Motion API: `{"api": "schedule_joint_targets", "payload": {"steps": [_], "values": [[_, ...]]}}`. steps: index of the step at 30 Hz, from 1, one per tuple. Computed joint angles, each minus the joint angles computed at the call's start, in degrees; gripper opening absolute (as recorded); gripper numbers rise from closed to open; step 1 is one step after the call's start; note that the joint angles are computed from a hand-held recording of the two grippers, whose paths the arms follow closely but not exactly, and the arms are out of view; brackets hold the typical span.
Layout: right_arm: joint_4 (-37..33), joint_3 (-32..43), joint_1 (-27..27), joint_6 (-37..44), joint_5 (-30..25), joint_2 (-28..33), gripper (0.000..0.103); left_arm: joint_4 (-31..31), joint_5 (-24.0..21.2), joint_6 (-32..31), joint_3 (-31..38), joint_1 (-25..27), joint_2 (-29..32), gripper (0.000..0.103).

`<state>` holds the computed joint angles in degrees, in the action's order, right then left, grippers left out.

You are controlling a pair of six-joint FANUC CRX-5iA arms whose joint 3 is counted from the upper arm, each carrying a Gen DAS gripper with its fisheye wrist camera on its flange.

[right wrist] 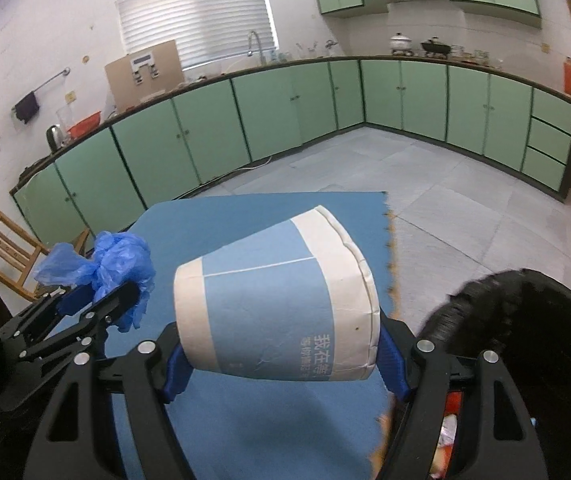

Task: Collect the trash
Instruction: 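Carry the blue bag and paper cup over the bin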

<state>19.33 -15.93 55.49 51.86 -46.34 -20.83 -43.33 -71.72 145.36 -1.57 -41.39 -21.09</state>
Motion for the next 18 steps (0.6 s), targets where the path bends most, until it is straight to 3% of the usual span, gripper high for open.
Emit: {"api": "schedule_joint_targets", "payload": {"steps": [12, 18], "values": [[5.2, -7.4, -3.1, -3.7, -4.6, -11.6, 0.074, -2.1, 1.7, 2.9, 7.1, -9.7, 8.5, 0.046], [7.0, -9.6, -6.3, -4.5, -7.1, -15.9, 0.074, -1.0, 4.4, 2.8, 9.5, -11.7, 12.1, 0.046]]}}
